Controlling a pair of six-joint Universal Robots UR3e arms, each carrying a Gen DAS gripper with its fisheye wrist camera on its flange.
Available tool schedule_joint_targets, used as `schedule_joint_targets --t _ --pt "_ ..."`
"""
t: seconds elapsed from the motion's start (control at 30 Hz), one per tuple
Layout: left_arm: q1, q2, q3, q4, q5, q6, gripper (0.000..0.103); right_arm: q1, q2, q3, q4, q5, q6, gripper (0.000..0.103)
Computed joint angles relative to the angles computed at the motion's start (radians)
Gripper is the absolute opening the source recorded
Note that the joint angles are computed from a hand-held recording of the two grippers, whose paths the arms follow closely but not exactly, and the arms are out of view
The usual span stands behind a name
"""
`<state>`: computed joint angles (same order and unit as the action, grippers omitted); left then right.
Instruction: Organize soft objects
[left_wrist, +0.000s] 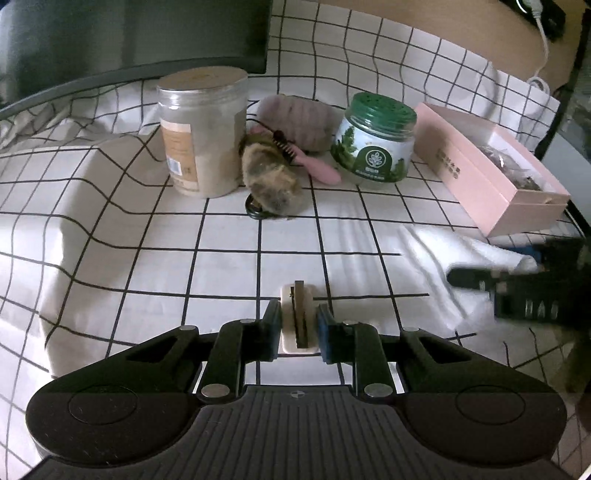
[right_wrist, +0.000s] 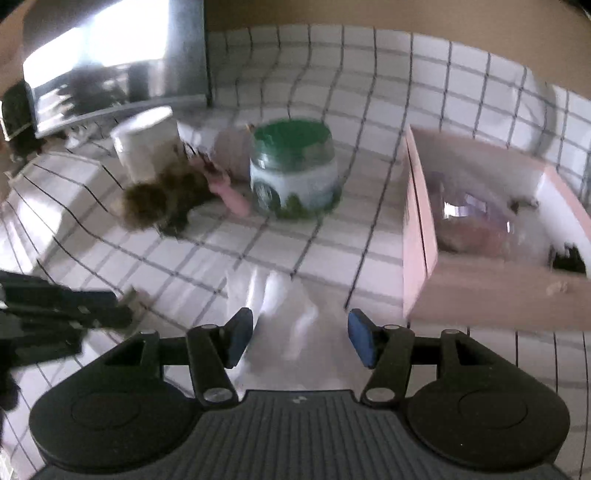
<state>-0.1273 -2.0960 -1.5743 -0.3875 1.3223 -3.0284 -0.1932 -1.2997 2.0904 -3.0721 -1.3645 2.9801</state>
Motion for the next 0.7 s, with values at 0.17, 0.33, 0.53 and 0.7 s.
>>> schedule_joint_targets --t 0.17,0.33,0.53,0.7 --pt "0.020 -0.006 0.017 -0.027 -0.045 0.028 0.024 0.032 -0.010 0.146 -0.165 -0.110 0.055 0.070" --pt "0.036 -0.007 0.024 -0.047 -0.077 0.064 0.024 0.059 -0.011 0.187 -0.222 -0.155 0.133 0.070" --pt "0.073 -0.001 0.004 -0.044 -0.146 0.034 0.024 0.129 -0.047 0.105 -0.063 -0.168 0.088 0.013" --pt "0.099 0.022 -0.010 -0.044 -0.169 0.020 0.023 0.178 -0.062 -0.031 0.092 -0.143 0.037 0.011"
